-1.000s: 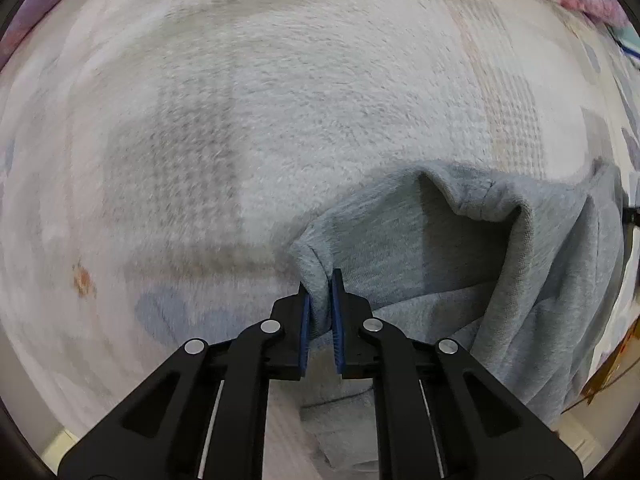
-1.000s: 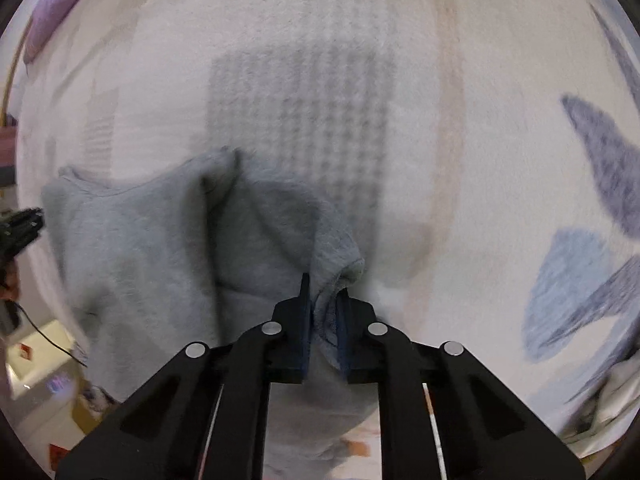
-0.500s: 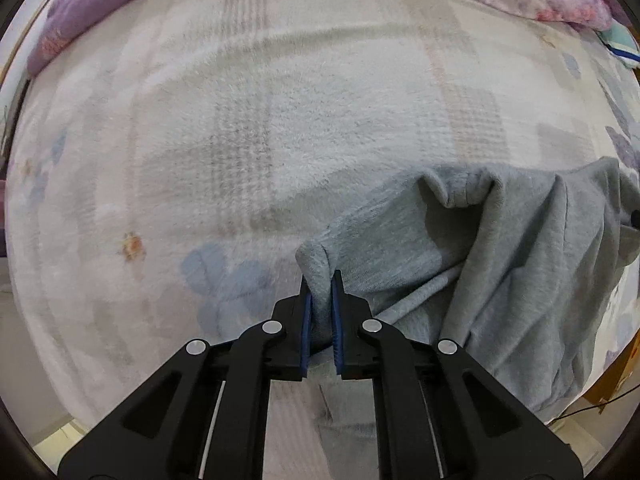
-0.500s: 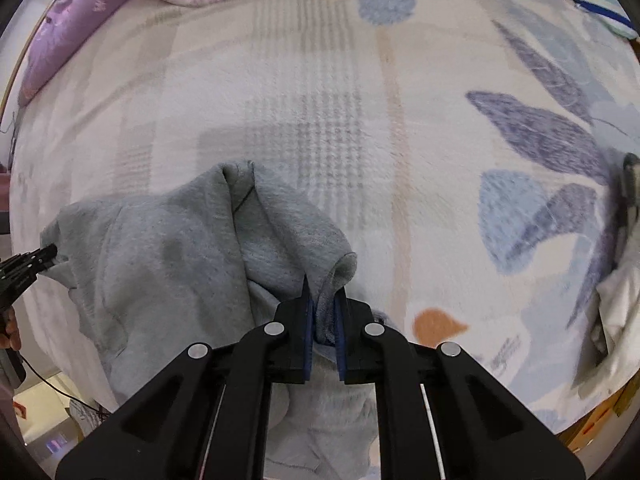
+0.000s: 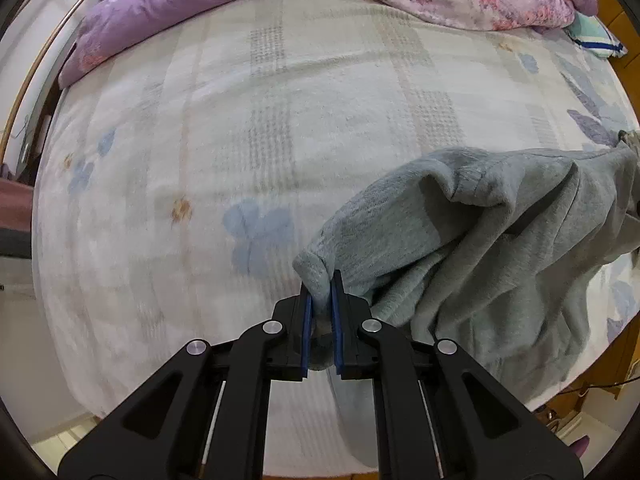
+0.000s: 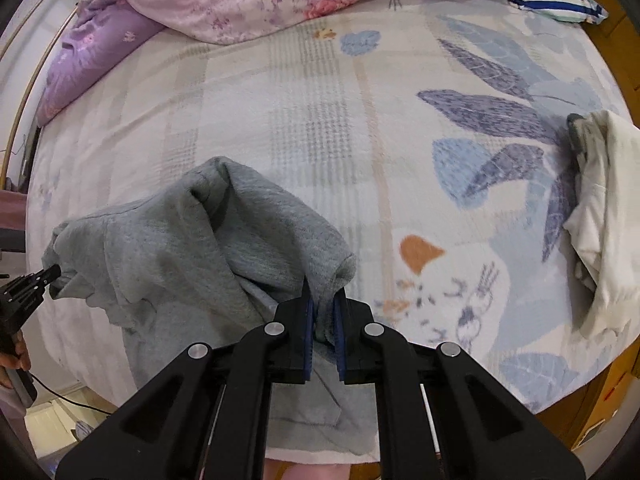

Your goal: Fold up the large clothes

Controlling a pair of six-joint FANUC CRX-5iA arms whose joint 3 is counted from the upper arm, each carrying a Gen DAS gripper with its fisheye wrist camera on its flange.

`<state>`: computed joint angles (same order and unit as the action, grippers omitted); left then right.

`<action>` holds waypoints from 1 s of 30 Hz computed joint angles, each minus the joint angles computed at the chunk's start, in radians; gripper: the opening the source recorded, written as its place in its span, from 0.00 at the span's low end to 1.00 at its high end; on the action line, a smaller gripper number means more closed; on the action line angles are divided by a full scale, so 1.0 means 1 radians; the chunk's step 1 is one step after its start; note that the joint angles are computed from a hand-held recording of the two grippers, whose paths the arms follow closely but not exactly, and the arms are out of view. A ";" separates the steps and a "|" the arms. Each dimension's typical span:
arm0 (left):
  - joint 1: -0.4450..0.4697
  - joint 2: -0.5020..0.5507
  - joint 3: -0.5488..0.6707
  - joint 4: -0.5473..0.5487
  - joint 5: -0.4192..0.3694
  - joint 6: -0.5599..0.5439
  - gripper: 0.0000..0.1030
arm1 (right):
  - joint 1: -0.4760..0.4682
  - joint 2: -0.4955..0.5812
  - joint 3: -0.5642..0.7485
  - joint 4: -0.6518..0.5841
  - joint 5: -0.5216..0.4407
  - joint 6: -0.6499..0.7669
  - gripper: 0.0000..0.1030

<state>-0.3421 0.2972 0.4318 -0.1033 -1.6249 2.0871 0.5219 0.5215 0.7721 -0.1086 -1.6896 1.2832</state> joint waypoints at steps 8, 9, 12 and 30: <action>-0.122 -0.089 -0.045 -0.062 -0.056 0.154 0.08 | 0.007 -0.204 -0.239 -0.015 0.076 0.087 0.07; -0.137 -0.097 -0.052 -0.069 -0.061 0.170 0.08 | 0.007 -0.228 -0.269 -0.018 0.087 0.095 0.07; -0.191 -0.124 -0.086 -0.089 -0.075 0.248 0.08 | 0.005 -0.309 -0.381 -0.025 0.129 0.125 0.07; -0.357 -0.207 -0.494 0.058 0.173 0.587 0.14 | -0.009 -0.518 -0.931 -0.109 0.296 0.101 0.17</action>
<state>-0.6988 0.0900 -0.0618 -0.0456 -1.4517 2.6741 0.5128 0.0035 -0.1587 -0.2179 -1.3939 1.3845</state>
